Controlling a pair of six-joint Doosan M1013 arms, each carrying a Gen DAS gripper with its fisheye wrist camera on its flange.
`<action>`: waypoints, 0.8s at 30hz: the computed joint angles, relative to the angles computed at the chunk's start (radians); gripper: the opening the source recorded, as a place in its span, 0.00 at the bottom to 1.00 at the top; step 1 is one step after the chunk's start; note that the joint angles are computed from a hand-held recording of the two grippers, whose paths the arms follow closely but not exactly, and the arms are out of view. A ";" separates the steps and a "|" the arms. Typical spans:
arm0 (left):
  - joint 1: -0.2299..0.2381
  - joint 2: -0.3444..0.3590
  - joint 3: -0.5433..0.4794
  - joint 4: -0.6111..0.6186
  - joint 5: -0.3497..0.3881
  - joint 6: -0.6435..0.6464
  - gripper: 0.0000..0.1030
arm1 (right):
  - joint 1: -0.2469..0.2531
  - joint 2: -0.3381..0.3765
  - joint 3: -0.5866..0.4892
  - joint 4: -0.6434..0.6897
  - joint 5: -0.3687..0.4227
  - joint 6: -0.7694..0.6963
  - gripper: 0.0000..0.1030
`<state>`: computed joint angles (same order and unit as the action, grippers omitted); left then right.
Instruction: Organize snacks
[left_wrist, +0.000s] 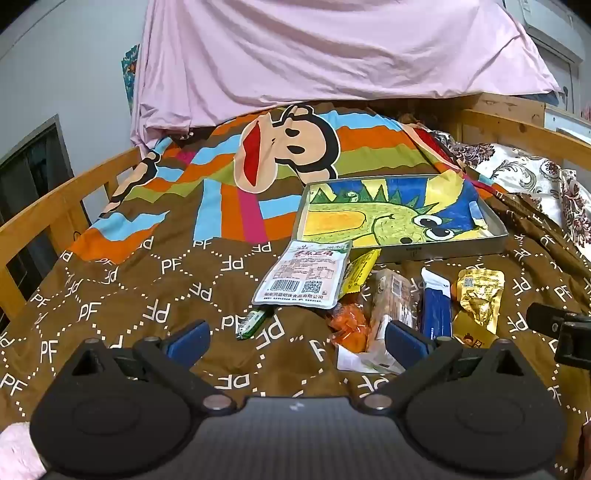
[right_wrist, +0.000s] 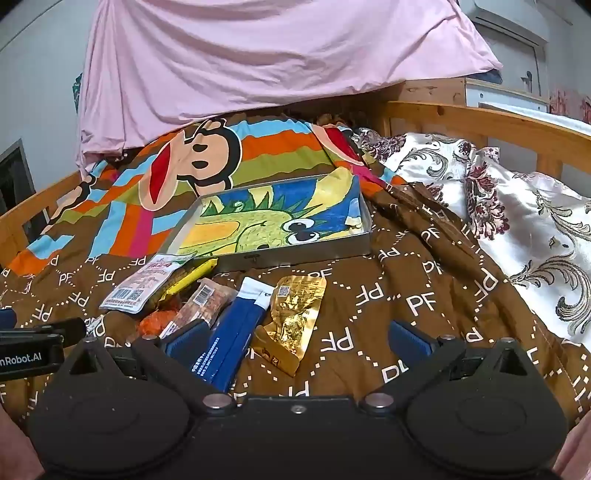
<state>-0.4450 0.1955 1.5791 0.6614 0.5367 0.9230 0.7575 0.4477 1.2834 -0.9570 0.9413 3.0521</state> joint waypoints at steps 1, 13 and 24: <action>0.001 0.000 -0.002 -0.019 0.002 0.011 1.00 | 0.000 0.000 0.000 -0.004 0.002 0.001 1.00; 0.001 0.001 -0.003 -0.015 0.006 0.014 1.00 | 0.003 0.005 -0.006 0.001 0.006 0.006 1.00; 0.004 -0.001 -0.001 -0.027 0.005 0.020 1.00 | -0.001 0.002 -0.002 0.015 -0.003 -0.007 1.00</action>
